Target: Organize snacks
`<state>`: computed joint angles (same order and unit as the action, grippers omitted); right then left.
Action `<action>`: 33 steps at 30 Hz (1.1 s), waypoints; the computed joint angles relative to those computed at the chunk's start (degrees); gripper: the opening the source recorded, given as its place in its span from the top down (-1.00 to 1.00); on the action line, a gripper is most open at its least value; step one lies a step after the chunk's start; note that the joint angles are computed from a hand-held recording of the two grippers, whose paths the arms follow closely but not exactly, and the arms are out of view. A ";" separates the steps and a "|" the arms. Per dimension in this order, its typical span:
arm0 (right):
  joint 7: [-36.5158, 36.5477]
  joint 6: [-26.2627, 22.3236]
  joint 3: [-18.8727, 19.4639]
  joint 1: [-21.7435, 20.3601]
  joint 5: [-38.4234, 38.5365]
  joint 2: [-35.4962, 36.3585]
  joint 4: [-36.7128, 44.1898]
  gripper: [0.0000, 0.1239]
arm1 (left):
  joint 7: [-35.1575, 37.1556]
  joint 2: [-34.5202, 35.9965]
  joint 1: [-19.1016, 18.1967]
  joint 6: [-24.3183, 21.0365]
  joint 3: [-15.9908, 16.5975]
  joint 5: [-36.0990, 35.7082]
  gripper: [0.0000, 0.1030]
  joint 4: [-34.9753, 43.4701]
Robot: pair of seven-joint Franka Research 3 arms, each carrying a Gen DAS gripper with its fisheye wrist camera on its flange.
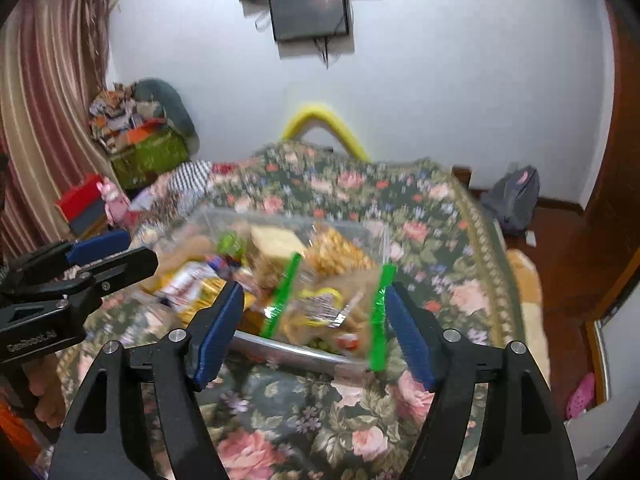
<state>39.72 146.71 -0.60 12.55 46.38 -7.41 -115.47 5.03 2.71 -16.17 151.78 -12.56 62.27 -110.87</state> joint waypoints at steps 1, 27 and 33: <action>-0.93 -0.12 -0.27 0.06 1.32 -1.55 -0.64 -0.16 | -1.86 -1.54 -0.31 -0.68 -0.16 1.49 -0.16 -0.88; -6.51 9.03 -5.75 9.75 10.57 -28.23 -16.14 -0.66 | -13.16 -23.82 0.37 -20.55 -15.63 12.35 -0.94 -10.98; -5.18 10.53 -6.32 10.54 8.47 -29.88 -18.17 -0.66 | -12.49 -23.45 -0.75 -21.42 -15.89 12.04 -0.97 -10.83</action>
<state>34.54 157.23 -6.92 23.09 54.85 -37.29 -133.64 -7.46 -20.73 -16.93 130.36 -28.45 74.31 -121.70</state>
